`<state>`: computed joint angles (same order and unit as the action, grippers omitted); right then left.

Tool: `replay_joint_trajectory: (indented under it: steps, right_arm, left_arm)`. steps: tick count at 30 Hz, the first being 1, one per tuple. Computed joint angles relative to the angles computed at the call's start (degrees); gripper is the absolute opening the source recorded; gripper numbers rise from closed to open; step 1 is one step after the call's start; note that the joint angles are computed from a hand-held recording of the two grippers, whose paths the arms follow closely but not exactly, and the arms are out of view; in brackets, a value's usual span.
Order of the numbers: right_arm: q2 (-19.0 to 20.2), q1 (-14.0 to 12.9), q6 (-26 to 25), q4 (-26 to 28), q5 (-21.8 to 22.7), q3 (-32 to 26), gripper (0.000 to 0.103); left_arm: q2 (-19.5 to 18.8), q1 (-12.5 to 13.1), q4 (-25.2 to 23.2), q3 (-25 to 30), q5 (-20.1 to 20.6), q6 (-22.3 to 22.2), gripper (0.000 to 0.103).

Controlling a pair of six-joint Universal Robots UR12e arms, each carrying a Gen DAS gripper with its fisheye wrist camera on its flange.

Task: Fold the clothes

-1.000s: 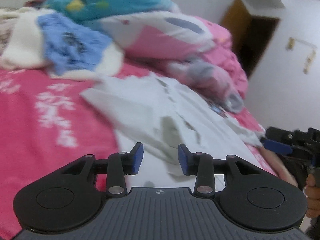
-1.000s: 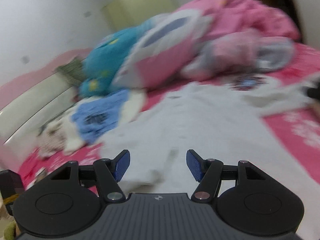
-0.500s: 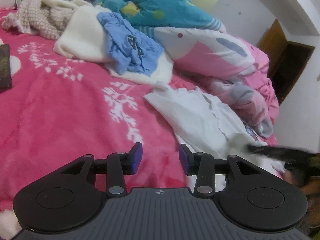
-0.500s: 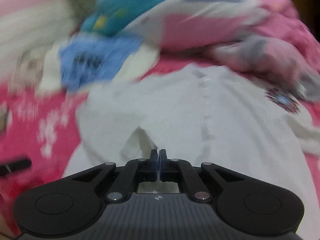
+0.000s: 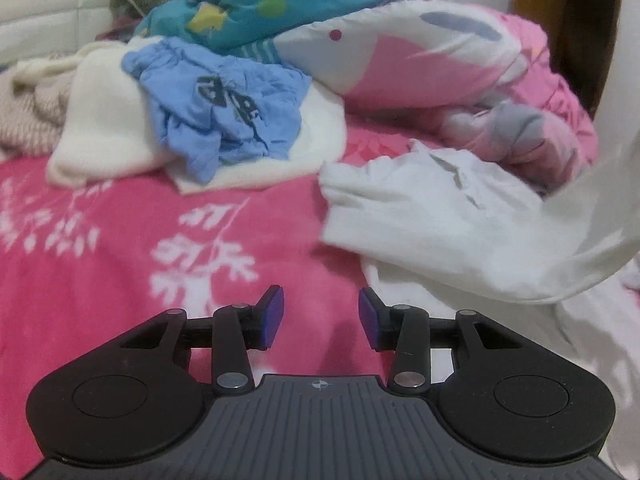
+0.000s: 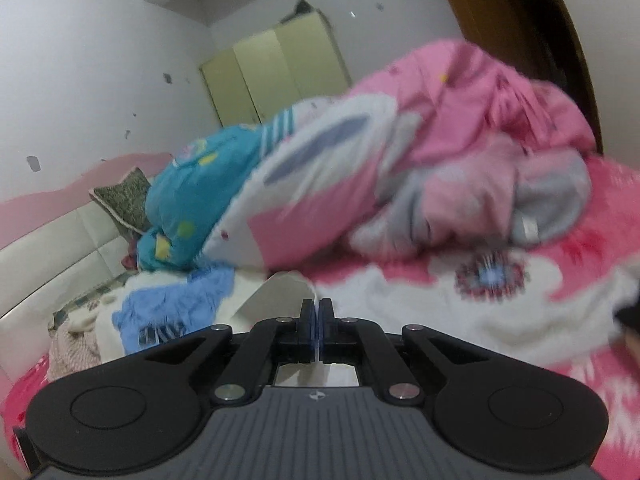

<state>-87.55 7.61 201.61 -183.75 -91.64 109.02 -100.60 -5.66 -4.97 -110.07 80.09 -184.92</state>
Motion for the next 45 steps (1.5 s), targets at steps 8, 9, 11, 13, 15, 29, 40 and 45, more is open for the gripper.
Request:
replay_joint_trajectory:
  steps: [8,9,11,13,15,29,40,45]
  right_arm:
    - [-3.57,-1.07,3.27,-1.74,-5.96,4.24,0.002]
    - [-4.27,-1.28,4.52,1.47,-7.51,5.37,0.003]
    - [-5.49,-2.01,8.33,10.69,-10.17,7.06,0.005]
    - [-5.85,-1.64,10.16,17.85,-16.0,7.75,0.006]
    - [-5.74,-0.61,9.71,20.52,-22.04,7.96,0.007]
    - [11.76,2.54,-22.75,23.48,11.44,-15.66,0.021]
    - [27.95,7.84,-48.19,36.56,11.59,-33.98,0.018]
    - [28.17,5.2,-36.56,29.87,15.56,-32.37,0.0]
  left_arm:
    - [-1.34,-0.03,-0.36,1.2,0.02,-0.21,0.041]
    - [-1.39,0.03,-0.6,1.28,0.05,-0.47,0.041]
    - [-1.42,0.41,-1.03,1.42,-0.54,-1.26,0.041]
    - [-1.47,0.72,-1.14,1.57,-1.12,-1.84,0.041]
    - [-1.59,0.9,-0.93,1.79,-1.85,-1.66,0.041]
    - [-5.7,1.91,4.34,4.06,-9.39,-6.44,0.042]
    - [-6.8,1.87,3.21,4.71,-11.64,-6.51,0.045]
    - [-6.68,1.92,2.98,4.54,-11.89,-6.42,0.045]
